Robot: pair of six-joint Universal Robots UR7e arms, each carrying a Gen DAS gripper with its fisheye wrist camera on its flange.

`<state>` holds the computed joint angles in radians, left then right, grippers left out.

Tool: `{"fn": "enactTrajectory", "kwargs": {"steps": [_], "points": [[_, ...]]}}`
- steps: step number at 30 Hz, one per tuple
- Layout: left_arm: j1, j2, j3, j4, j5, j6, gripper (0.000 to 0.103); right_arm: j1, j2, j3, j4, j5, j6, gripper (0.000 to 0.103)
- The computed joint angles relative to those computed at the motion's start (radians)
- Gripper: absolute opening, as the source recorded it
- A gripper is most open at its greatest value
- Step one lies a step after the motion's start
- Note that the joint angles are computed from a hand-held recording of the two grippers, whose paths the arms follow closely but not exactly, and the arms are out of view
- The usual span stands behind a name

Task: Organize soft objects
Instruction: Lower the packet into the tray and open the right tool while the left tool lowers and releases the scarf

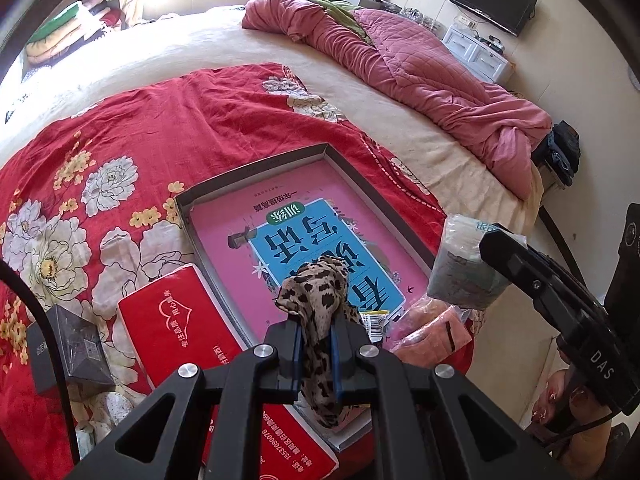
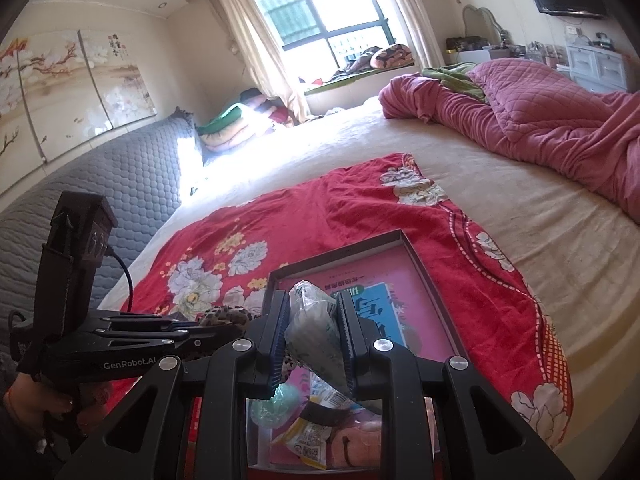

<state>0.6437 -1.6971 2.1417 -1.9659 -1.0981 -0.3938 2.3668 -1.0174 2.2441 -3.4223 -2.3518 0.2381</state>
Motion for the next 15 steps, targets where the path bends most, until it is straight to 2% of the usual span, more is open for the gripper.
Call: {"fn": "enactTrajectory", "kwargs": {"steps": [8, 15], "points": [[0.044, 0.057, 0.004, -0.018, -0.011, 0.012, 0.011, -0.036, 0.019, 0.009, -0.017, 0.008, -0.012, 0.025], [0.064, 0.079, 0.005, -0.007, -0.006, 0.02, 0.011, -0.064, 0.056, 0.002, -0.027, -0.004, -0.068, 0.025]]}}
